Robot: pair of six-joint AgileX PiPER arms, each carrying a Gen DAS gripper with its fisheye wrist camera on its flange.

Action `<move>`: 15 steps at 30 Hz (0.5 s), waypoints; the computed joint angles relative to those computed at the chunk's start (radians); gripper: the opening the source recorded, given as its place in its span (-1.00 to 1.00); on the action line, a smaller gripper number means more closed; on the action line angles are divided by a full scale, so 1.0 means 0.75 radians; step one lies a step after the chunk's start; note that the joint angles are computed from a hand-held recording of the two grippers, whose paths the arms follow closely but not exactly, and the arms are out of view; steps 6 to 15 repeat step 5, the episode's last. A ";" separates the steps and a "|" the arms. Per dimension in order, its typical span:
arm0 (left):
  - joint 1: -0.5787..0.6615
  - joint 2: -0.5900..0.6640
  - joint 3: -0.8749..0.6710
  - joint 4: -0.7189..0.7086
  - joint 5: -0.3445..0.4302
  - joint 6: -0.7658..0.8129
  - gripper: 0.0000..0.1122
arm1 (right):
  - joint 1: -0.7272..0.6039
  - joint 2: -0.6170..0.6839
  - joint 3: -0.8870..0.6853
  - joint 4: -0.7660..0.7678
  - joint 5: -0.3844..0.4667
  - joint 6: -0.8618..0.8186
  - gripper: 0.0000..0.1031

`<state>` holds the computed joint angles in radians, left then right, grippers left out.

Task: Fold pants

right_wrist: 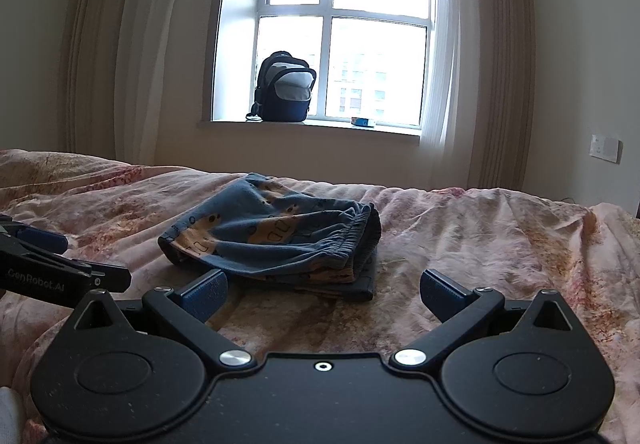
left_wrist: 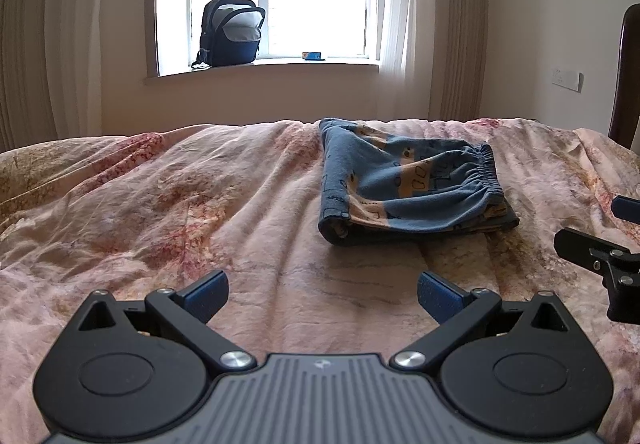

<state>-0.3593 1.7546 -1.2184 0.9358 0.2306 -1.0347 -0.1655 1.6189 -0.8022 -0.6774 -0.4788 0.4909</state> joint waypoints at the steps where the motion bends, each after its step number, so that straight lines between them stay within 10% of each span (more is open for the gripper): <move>1: 0.001 -0.001 0.002 -0.001 -0.002 0.001 0.83 | 0.001 0.000 0.000 -0.002 0.000 0.001 0.99; 15: 0.001 0.000 0.002 -0.009 0.000 0.013 0.83 | 0.002 0.002 -0.001 -0.011 0.002 0.006 0.99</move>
